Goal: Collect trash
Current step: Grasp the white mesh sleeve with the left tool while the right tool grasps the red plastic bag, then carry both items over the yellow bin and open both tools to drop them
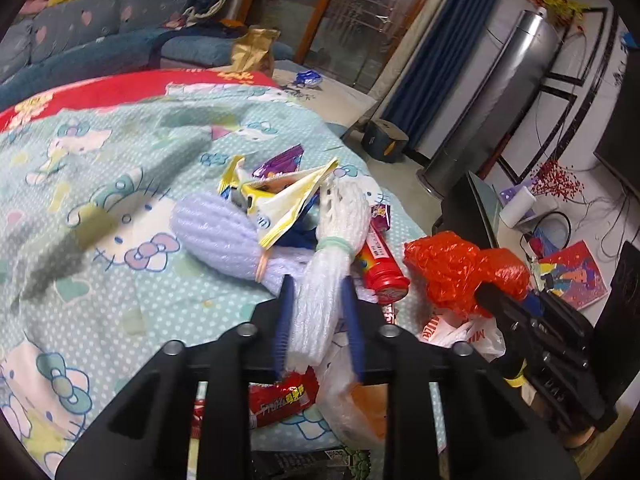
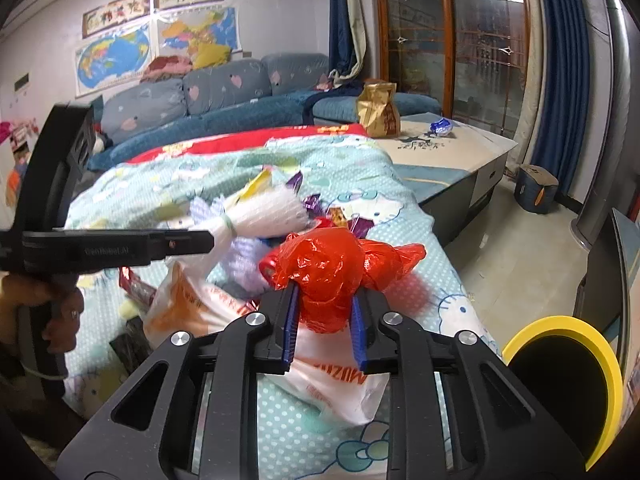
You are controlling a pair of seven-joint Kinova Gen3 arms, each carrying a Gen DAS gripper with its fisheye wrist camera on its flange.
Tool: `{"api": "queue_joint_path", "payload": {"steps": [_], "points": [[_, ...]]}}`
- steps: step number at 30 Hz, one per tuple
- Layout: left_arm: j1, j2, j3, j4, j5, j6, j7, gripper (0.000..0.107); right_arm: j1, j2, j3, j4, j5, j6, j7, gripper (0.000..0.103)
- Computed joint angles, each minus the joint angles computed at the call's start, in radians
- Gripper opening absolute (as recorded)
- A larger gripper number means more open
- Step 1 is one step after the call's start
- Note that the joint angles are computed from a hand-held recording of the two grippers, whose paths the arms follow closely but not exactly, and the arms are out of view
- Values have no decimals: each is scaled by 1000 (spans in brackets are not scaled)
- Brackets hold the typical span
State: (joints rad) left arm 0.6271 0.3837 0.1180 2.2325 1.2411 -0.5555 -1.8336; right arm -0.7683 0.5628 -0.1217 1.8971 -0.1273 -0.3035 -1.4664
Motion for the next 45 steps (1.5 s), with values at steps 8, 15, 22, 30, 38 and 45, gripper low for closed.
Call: {"api": "queue_joint_path", "payload": {"steps": [8, 15, 22, 30, 38, 45], "points": [[55, -35, 40, -21, 80, -133, -110, 14, 12, -25, 7, 34, -35, -73, -10, 14], [71, -48, 89, -72, 122, -186, -217, 13, 19, -56, 20, 76, -84, -122, 1, 14], [85, -36, 114, -116, 132, -202, -268, 13, 29, -91, 28, 130, -137, -150, 13, 14], [96, -7, 128, -175, 128, -188, -331, 13, 65, -109, 20, 181, -166, -196, 3, 14], [99, 32, 133, -236, 136, -154, -396, 13, 105, -120, 25, 216, -190, -214, -19, 14], [98, 76, 138, -298, 149, -112, -461, 13, 135, -116, 37, 243, -222, -226, -49, 14]]}}
